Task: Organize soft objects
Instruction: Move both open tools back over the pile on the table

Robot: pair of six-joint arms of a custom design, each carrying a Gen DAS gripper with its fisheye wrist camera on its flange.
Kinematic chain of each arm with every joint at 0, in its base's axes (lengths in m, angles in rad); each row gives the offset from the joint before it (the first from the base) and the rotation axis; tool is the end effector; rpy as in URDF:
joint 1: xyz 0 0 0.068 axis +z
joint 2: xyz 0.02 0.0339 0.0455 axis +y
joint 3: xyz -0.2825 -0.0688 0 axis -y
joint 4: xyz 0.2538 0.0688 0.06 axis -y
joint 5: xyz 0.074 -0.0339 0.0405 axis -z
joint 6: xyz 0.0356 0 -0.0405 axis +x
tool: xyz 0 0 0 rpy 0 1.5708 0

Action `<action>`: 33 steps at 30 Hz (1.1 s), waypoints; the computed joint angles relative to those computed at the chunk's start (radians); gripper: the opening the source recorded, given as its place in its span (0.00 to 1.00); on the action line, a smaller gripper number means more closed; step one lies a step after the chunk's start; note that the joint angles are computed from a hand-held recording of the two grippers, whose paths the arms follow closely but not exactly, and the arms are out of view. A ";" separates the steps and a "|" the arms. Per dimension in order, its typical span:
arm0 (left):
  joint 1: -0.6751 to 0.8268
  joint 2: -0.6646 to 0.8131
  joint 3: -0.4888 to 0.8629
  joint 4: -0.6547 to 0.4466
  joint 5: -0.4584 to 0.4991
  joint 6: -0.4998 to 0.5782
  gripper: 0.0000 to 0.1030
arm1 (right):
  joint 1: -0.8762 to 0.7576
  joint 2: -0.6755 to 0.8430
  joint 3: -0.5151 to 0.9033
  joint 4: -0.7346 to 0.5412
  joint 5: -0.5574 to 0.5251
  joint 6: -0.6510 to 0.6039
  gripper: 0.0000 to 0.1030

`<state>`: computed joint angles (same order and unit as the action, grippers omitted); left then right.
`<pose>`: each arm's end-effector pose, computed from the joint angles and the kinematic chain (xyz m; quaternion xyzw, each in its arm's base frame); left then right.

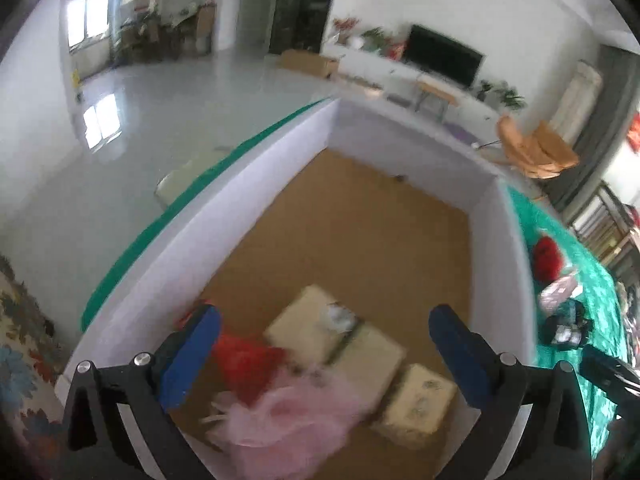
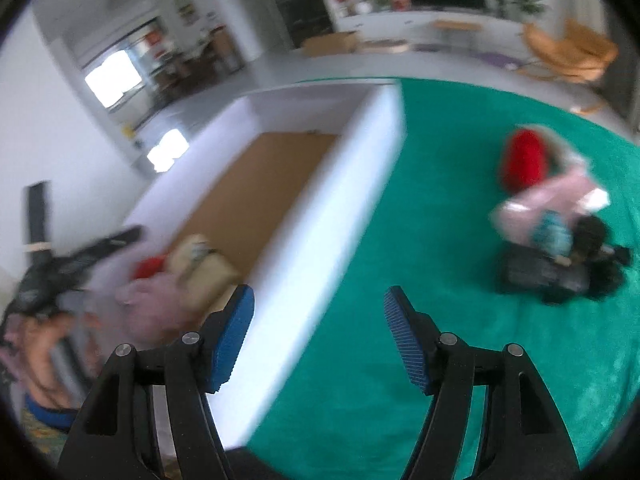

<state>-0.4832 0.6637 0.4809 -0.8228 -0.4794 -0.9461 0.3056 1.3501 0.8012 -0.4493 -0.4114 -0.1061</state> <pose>0.1090 -0.0387 0.2112 -0.2784 0.8928 -0.0053 0.3540 0.2472 0.0929 0.2183 -0.2484 0.9075 0.2225 0.2556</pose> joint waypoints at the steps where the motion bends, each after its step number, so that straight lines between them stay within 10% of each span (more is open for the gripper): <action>1: -0.060 0.054 0.030 0.006 -0.020 -0.031 1.00 | -0.056 -0.001 -0.020 0.017 0.010 -0.028 0.69; 8: -0.396 0.365 0.217 0.214 -0.131 0.026 1.00 | -0.513 0.150 -0.143 0.245 0.097 -0.225 0.69; 16: -0.529 0.960 0.508 0.538 0.104 0.155 1.00 | -0.793 0.382 -0.066 0.418 0.149 -0.300 0.69; 22: -0.476 1.347 0.731 0.566 0.173 0.139 1.00 | -0.842 0.414 -0.077 0.517 0.120 -0.298 0.72; 33: -0.435 1.528 0.887 0.538 0.042 0.197 1.00 | -0.839 0.431 -0.079 0.536 0.117 -0.304 0.77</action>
